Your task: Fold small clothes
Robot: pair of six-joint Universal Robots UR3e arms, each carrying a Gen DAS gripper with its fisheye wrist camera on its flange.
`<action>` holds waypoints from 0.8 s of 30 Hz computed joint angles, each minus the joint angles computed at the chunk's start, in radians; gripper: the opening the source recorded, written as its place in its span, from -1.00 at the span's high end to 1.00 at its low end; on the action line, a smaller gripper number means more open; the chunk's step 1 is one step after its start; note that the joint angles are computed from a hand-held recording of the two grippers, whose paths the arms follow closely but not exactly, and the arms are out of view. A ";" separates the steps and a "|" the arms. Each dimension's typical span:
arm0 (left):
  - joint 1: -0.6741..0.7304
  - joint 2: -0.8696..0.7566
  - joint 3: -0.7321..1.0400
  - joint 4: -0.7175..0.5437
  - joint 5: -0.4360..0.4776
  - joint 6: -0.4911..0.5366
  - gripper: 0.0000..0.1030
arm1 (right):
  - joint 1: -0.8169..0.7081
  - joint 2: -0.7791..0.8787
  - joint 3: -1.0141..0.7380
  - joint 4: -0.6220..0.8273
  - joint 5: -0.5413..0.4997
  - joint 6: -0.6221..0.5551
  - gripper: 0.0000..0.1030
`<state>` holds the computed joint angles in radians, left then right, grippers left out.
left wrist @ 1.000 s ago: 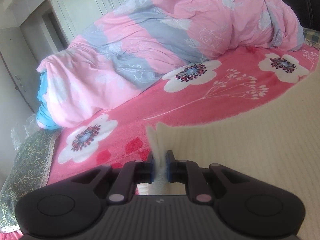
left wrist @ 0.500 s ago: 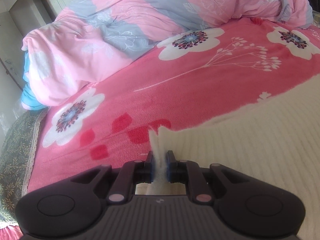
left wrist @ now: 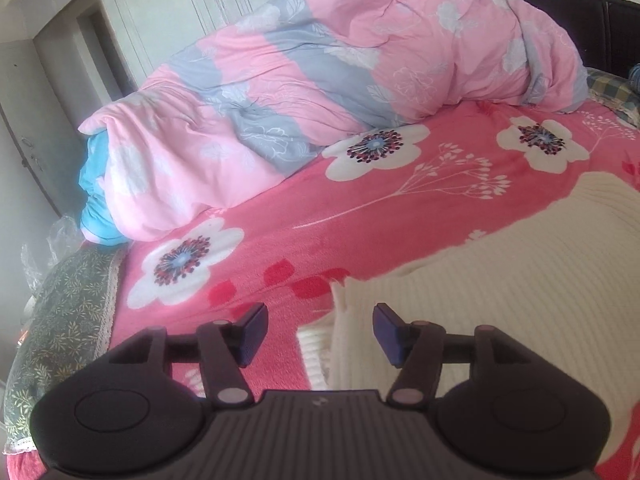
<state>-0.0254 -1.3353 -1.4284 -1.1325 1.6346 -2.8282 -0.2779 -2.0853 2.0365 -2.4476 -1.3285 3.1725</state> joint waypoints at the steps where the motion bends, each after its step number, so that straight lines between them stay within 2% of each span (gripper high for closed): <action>1: 0.004 0.047 -0.025 -0.042 -0.028 0.000 -0.17 | -0.041 -0.085 0.023 0.082 0.058 -0.021 -1.00; 3: 0.009 0.143 -0.107 -0.096 -0.082 0.004 -0.18 | -0.081 -0.221 0.063 0.234 0.131 -0.063 -1.00; 6: -0.026 0.222 -0.233 -0.082 -0.078 -0.020 -0.17 | -0.059 -0.329 0.152 0.333 0.175 -0.074 -1.00; 8: -0.084 0.250 -0.370 -0.026 -0.010 -0.053 -0.17 | 0.036 -0.292 0.235 0.246 0.090 -0.014 -1.00; 10: -0.097 0.242 -0.447 -0.013 0.044 -0.075 -0.18 | 0.200 -0.157 0.325 0.060 -0.123 0.082 -1.00; 11: -0.066 0.256 -0.494 0.006 0.030 -0.066 -0.19 | 0.223 -0.118 0.362 0.002 -0.169 0.096 -1.00; 13: 0.019 0.305 -0.525 -0.011 -0.044 -0.036 -0.19 | 0.226 -0.129 0.392 -0.033 -0.180 0.092 -1.00; 15: 0.033 0.312 -0.480 -0.061 -0.048 -0.038 -0.18 | 0.259 -0.132 0.321 0.041 -0.208 0.124 -1.00; 19: 0.022 0.321 -0.459 -0.059 -0.011 -0.043 -0.27 | 0.254 -0.205 0.278 0.080 -0.182 0.094 -1.00; 21: 0.022 0.293 -0.457 -0.075 0.008 -0.070 -0.31 | 0.247 -0.167 0.291 0.047 -0.200 0.080 -1.00; 22: 0.028 0.287 -0.463 -0.076 0.008 -0.085 -0.37 | 0.214 -0.155 0.304 0.055 -0.178 0.063 -1.00; 24: 0.053 0.291 -0.463 -0.093 -0.013 -0.104 -0.40 | 0.056 -0.217 0.336 0.138 -0.028 0.001 -1.00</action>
